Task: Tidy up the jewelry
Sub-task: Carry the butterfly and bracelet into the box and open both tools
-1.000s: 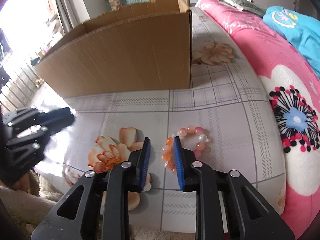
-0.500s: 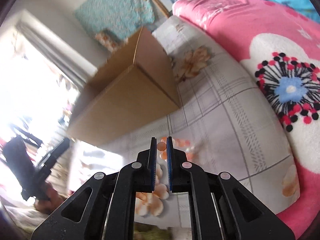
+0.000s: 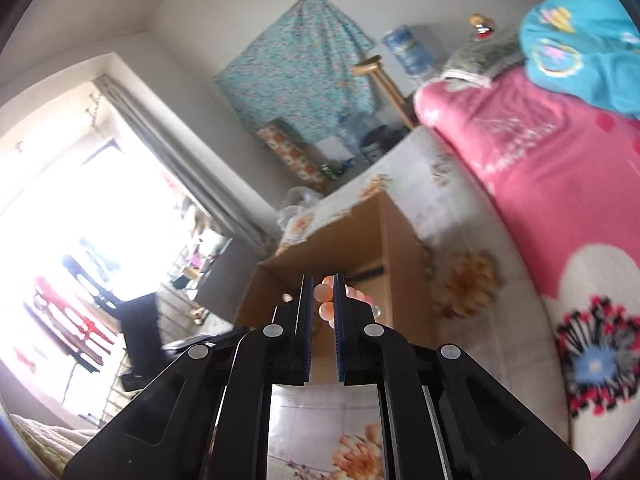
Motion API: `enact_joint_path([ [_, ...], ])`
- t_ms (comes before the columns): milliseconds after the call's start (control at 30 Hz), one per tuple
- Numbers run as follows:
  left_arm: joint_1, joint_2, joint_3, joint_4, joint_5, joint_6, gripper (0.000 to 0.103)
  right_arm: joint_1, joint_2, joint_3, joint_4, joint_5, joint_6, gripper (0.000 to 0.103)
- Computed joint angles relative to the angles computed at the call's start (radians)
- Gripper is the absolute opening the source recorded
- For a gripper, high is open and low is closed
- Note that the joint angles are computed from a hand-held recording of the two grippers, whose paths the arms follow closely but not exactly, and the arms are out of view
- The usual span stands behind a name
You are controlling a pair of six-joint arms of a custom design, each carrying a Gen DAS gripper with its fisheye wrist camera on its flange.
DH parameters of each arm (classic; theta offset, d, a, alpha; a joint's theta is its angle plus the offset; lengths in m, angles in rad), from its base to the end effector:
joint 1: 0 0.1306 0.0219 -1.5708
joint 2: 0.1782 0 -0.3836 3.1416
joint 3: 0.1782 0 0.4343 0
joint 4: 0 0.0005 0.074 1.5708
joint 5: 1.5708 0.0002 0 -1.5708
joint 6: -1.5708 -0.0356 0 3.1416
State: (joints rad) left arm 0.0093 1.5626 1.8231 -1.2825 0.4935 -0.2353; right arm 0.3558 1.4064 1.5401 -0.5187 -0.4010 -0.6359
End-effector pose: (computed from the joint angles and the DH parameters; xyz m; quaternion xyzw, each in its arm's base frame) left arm 0.5614 -0.0121 0.5305 0.1710 0.9200 -0.2013 0.2895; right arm 0.5170 0.2064 0.5318 0.0033 0.8203 0.4058 0.4030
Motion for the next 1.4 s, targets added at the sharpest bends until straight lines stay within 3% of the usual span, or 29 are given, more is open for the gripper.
enact_joint_path([
  [100, -0.009, 0.088, 0.082, -0.107, 0.009, -0.007, 0.016, 0.011, 0.103, 0.123, -0.080, -0.058, 0.053, 0.008],
  [233, -0.013, 0.202, 0.199, -0.250, 0.018, -0.009, 0.016, 0.038, 0.277, 0.353, -0.313, -0.067, 0.191, 0.008],
  [433, -0.028, 0.313, 0.308, -0.377, -0.052, -0.004, 0.016, 0.104, 0.474, 0.635, -0.690, 0.090, 0.441, 0.008],
  [533, -0.035, 0.322, 0.312, -0.379, -0.098, 0.002, 0.016, 0.124, 0.510, 0.679, -0.785, 0.139, 0.520, 0.012],
  [600, -0.036, 0.318, 0.305, -0.372, -0.115, 0.006, 0.016, 0.135, 0.513, 0.683, -0.791, 0.155, 0.539, 0.016],
  [633, -0.035, 0.316, 0.304, -0.368, -0.116, 0.010, 0.016, 0.136, 0.500, 0.665, -0.771, 0.150, 0.537, 0.024],
  [767, -0.024, 0.282, 0.267, -0.319, -0.112, 0.023, 0.019, 0.119, 0.410, 0.549, -0.645, 0.112, 0.468, 0.030],
  [867, -0.010, 0.232, 0.230, -0.256, -0.100, 0.033, 0.021, 0.100, 0.330, 0.450, -0.540, 0.121, 0.395, 0.032],
  [933, 0.003, 0.169, 0.180, -0.176, -0.100, 0.041, 0.025, 0.092, 0.280, 0.387, -0.476, 0.159, 0.357, 0.038],
  [1033, 0.034, 0.066, 0.094, -0.050, -0.096, 0.077, 0.044, 0.070, 0.187, 0.262, -0.379, 0.221, 0.273, 0.051],
  [1100, 0.061, 0.006, 0.036, 0.035, -0.101, 0.128, 0.065, 0.053, 0.153, 0.200, -0.337, 0.220, 0.209, 0.056],
  [1200, 0.104, -0.056, -0.038, 0.119, -0.128, 0.220, 0.077, 0.038, 0.163, 0.177, -0.355, 0.206, 0.139, 0.059],
  [1300, 0.151, -0.055, -0.069, 0.091, -0.085, 0.302, 0.079, 0.022, 0.188, 0.166, -0.369, 0.132, 0.103, 0.059],
  [1367, 0.166, -0.042, -0.079, 0.057, -0.062, 0.335, 0.079, 0.014, 0.203, 0.162, -0.360, 0.049, 0.095, 0.060],
  [1400, 0.175, -0.035, -0.088, 0.045, -0.014, 0.345, 0.079, 0.010, 0.211, 0.159, -0.347, -0.012, 0.084, 0.060],
])
